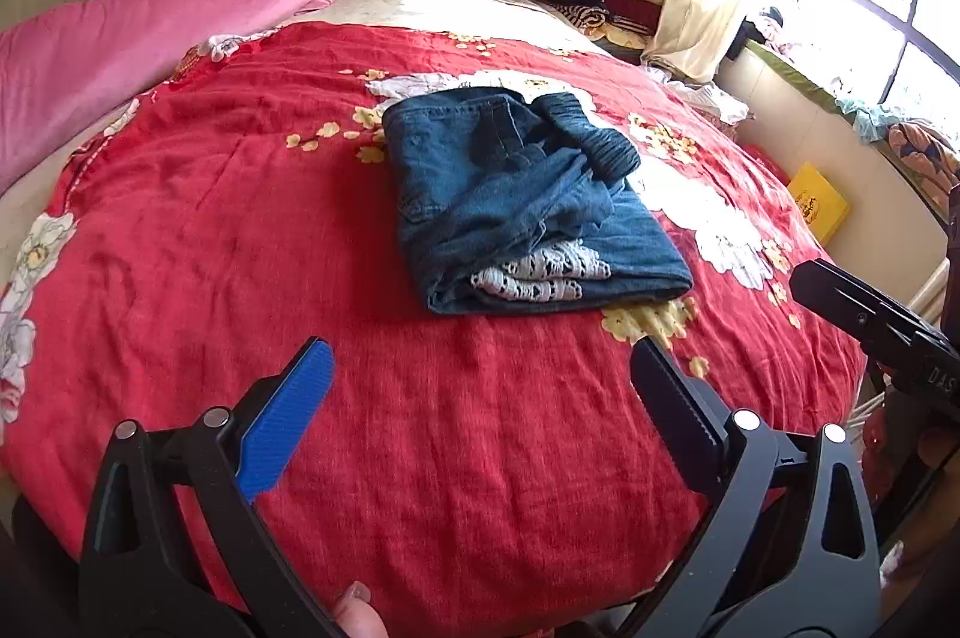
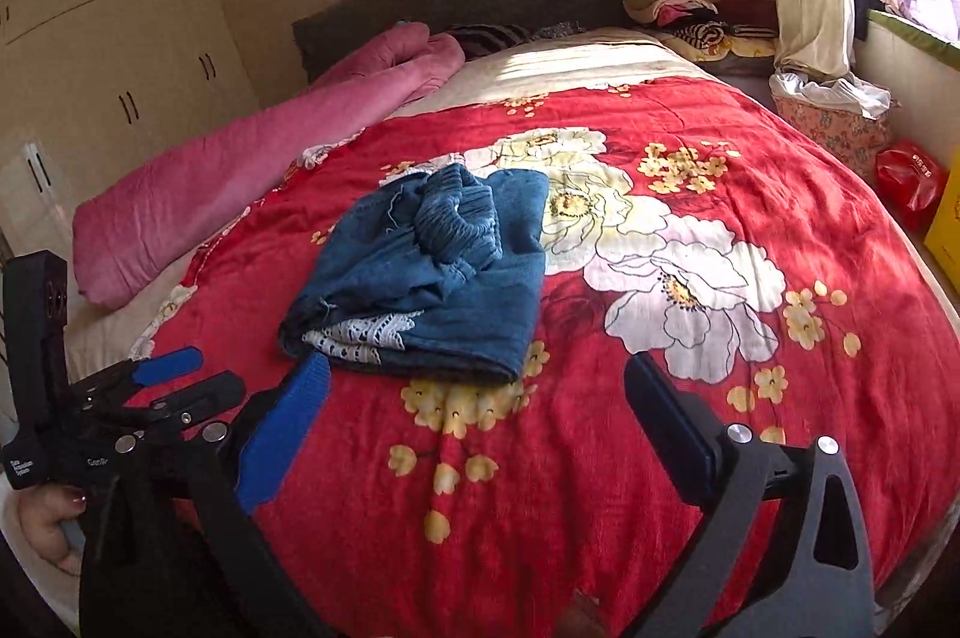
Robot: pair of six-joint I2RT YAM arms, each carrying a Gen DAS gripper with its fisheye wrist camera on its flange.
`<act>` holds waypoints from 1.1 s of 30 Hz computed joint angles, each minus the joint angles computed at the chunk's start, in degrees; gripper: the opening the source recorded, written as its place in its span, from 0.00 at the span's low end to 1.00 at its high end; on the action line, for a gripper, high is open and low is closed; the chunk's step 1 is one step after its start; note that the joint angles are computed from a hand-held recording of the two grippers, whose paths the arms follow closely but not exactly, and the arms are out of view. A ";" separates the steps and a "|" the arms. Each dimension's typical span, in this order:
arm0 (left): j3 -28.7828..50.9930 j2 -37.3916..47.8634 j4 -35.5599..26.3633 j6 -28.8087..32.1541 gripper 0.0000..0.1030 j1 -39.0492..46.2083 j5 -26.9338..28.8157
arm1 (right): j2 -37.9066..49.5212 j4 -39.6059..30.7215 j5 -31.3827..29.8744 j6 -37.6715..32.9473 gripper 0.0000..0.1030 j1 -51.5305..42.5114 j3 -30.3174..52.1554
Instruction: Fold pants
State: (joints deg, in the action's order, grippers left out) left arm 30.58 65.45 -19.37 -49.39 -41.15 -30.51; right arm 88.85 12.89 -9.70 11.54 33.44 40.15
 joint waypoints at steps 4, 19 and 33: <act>-1.20 0.96 0.07 -2.53 0.90 -1.62 -0.27 | 0.51 0.56 2.04 0.23 0.95 0.96 -1.63; -2.34 4.56 1.98 -5.45 0.91 -2.69 -0.05 | 1.96 2.43 3.90 1.77 0.95 -0.62 -4.97; -2.35 4.45 1.57 -6.00 0.91 -2.82 -0.44 | 1.89 1.95 4.71 1.42 0.95 0.27 -4.58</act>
State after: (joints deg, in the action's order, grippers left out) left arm 28.24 69.90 -17.80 -55.40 -43.97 -30.95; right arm 90.73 14.84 -4.99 12.96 33.71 35.57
